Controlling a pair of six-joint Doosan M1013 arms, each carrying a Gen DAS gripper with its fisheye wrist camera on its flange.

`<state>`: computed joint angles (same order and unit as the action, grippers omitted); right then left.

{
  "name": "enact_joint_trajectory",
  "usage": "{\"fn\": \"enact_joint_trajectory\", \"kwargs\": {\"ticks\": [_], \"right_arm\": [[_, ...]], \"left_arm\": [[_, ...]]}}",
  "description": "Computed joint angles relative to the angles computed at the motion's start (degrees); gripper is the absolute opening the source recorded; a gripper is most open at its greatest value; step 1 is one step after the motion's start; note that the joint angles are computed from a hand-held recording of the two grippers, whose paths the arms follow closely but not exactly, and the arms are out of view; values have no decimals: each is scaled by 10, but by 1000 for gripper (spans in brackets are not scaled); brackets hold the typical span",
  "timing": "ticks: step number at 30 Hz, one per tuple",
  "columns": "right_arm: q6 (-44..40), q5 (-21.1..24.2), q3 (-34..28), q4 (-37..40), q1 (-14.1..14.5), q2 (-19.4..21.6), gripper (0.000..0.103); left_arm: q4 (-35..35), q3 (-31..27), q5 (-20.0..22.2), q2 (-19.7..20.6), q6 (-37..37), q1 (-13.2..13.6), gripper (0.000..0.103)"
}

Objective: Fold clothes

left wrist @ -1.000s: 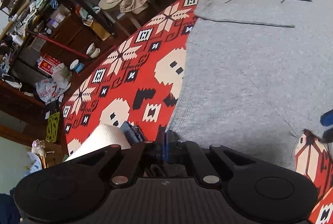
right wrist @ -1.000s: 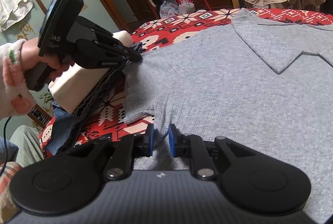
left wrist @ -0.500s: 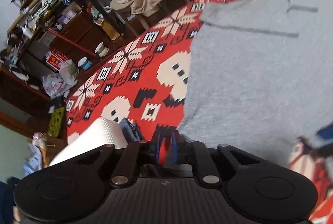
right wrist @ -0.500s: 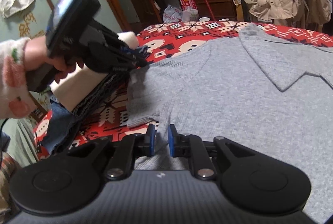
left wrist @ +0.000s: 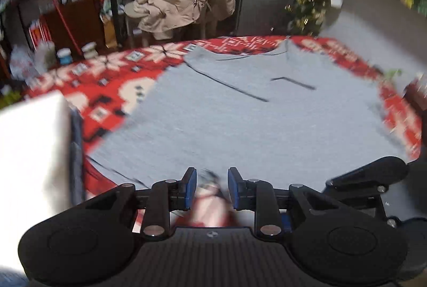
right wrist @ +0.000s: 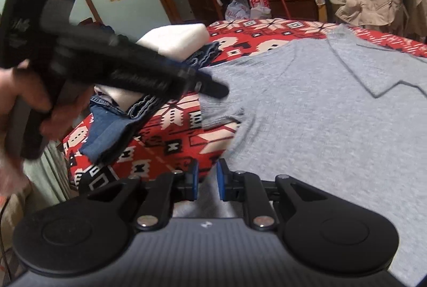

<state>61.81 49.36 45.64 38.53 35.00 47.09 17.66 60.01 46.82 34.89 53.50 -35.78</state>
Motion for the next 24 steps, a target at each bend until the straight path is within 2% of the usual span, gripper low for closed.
{"fn": "enact_joint_trajectory", "kwargs": {"ticks": [6, 7, 8, 9, 12, 17, 20, 24], "right_arm": [[26, -43, 67, -31, -13, -44, 17], [32, -49, 77, -36, -15, -51, 17], [37, -55, 88, -41, -17, -57, 17], [40, -60, 98, -45, -19, -64, 17], [49, -76, 128, -57, -25, -82, 17], [71, -102, 176, -72, -35, -111, 17], [90, -124, 206, -84, -42, -130, 17], [127, -149, 241, -112, -50, -153, 21]], "left_arm": [[10, 10, -14, 13, -92, -6, 25], [27, 10, -9, 14, -102, -10, 24], [50, 9, 3, 17, -113, -15, 14], [81, 8, 16, 18, -121, -20, 12], [142, 17, 34, 16, -123, -33, 15], [161, 42, 39, 0, -166, -40, 16], [162, 69, 16, -18, -214, -44, 16], [142, 98, -60, -37, -228, -46, 16]]}}
